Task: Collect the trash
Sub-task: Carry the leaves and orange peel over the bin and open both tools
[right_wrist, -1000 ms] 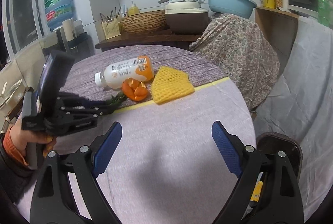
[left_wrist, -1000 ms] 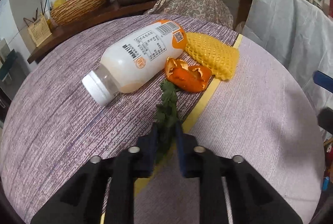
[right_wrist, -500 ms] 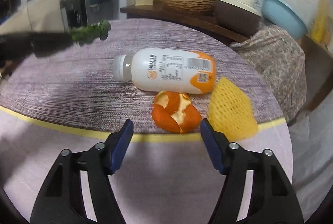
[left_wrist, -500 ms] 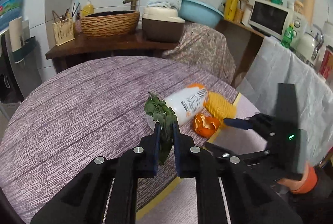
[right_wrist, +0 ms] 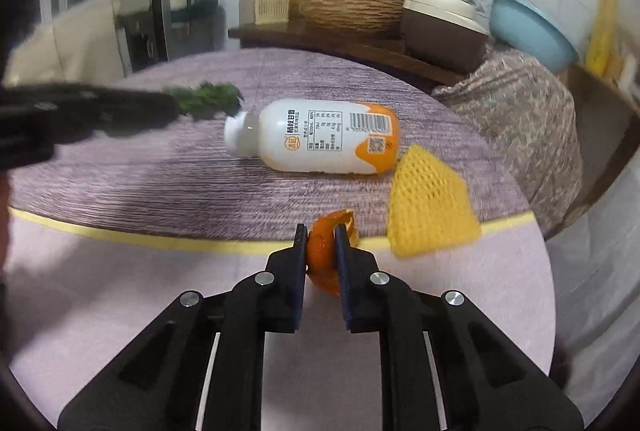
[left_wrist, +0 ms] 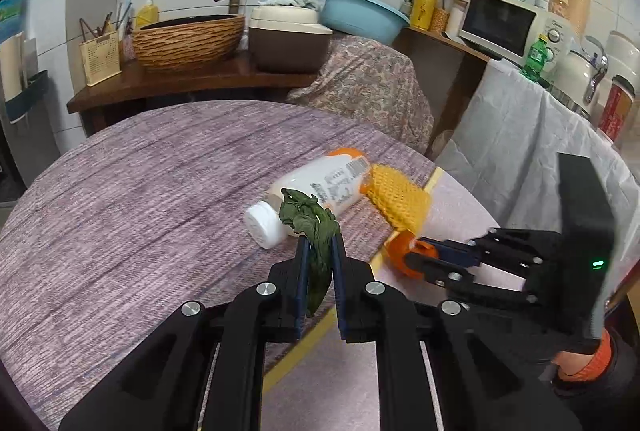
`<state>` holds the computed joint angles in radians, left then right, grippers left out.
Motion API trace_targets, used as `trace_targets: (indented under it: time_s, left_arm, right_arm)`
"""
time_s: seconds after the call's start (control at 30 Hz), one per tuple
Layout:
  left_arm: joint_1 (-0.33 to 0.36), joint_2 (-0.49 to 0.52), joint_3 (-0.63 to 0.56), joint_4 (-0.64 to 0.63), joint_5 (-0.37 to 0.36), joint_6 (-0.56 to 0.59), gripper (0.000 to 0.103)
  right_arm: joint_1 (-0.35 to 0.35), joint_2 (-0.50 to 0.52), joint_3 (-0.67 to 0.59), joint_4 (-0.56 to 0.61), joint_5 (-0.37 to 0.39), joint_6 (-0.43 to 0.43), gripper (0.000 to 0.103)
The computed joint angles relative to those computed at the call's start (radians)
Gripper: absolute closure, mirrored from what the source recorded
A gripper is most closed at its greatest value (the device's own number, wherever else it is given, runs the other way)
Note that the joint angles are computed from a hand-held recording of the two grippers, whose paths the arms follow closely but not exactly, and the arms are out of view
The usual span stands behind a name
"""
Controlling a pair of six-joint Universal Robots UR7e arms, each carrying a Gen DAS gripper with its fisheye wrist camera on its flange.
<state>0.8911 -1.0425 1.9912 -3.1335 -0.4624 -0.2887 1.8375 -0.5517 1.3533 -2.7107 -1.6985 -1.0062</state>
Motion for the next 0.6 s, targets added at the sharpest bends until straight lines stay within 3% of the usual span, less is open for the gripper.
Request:
trace_targets:
  time_s: [0.13, 0.33, 0.43, 0.6]
  left_arm:
    - [0.002, 0.031, -0.021, 0.002, -0.071, 0.031, 0.091]
    - [-0.019, 0.126, -0.094, 0.021, -0.2, 0.103, 0.091]
    - [-0.038, 0.203, -0.171, 0.068, -0.251, 0.139, 0.091]
    - [-0.036, 0.332, -0.335, 0.181, -0.369, 0.145, 0.091]
  right_arm:
    - [-0.05, -0.132, 0.131, -0.01, 0.099, 0.051, 0.088]
    - [-0.147, -0.326, 0.307, -0.089, 0.186, 0.085, 0.088]
    - [-0.199, -0.386, 0.345, -0.144, 0.178, 0.124, 0.088]
    - [-0.269, -0.413, 0.357, -0.233, 0.103, 0.171, 0.088]
